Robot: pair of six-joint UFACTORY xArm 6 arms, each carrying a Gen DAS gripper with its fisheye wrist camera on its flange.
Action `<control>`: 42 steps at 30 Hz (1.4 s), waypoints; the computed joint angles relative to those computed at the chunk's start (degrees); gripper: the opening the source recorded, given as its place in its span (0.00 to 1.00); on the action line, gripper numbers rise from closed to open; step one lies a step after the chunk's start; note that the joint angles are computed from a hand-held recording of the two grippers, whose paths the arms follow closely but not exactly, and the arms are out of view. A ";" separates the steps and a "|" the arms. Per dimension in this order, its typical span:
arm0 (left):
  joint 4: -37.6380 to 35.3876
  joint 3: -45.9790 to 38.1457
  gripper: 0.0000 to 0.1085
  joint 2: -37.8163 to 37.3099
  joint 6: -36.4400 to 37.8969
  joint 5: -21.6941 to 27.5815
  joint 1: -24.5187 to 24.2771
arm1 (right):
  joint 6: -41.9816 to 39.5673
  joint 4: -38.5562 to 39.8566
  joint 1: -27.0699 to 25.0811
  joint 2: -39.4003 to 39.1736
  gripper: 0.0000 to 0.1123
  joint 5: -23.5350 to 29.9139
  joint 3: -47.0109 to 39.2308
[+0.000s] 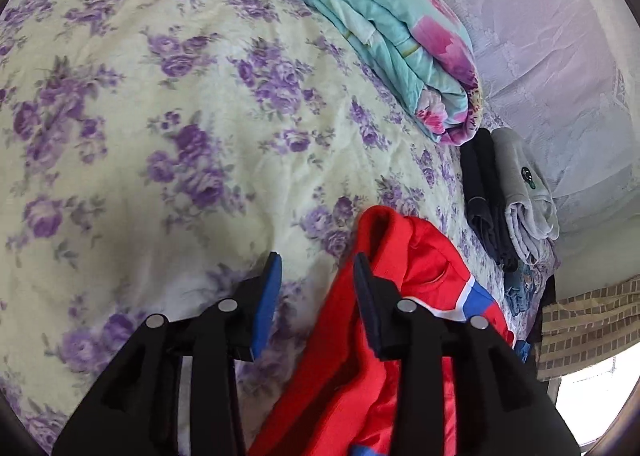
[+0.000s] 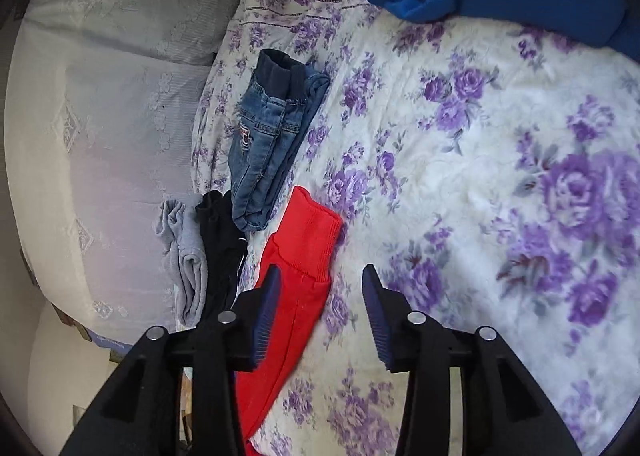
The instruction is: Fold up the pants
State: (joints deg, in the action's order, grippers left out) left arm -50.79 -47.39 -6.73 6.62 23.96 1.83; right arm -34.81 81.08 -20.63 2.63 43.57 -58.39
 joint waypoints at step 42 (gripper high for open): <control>20.06 -18.05 0.53 14.98 -5.78 4.60 -5.41 | -1.62 -14.32 1.99 26.27 0.07 10.92 -33.90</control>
